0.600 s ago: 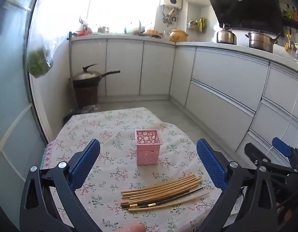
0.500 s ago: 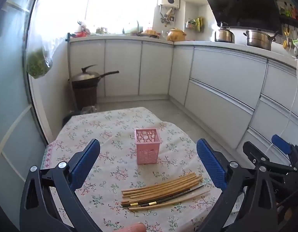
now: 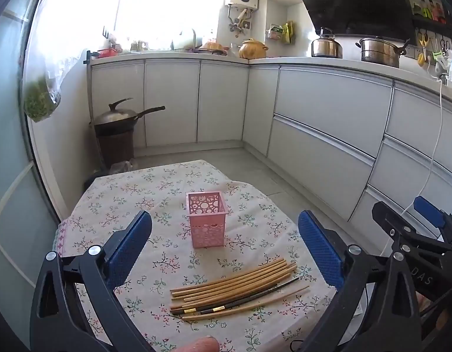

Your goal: Organize utensils

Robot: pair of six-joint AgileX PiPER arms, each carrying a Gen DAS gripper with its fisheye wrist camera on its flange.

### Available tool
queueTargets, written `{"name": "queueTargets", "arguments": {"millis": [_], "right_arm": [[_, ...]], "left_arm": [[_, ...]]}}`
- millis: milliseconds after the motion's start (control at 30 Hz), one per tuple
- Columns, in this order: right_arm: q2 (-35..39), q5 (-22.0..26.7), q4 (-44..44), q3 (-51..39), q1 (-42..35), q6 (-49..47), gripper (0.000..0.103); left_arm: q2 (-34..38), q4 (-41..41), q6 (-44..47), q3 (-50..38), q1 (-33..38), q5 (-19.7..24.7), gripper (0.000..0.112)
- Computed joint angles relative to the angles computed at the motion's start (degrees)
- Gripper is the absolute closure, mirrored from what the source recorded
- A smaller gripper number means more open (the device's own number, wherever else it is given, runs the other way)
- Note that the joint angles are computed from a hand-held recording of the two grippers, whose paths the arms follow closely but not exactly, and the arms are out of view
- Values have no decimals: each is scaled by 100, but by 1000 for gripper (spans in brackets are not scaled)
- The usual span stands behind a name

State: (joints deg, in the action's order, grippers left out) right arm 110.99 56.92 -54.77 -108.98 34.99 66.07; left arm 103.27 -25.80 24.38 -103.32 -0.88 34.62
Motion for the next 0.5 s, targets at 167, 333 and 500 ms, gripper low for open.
{"name": "queueTargets", "arguments": {"millis": [167,333,500], "right_arm": [[-87,-43,-103,172,4,142,7],[-172,-21,-7,241,-37,131,7],[-172,15,46,247,-56,128,7]], "left_arm": [[-20,-172,230,228,-57,-201,16],[-10,-151,230,246,-97,-235,16],[43,-79,197,154,-105,-172,16]]}}
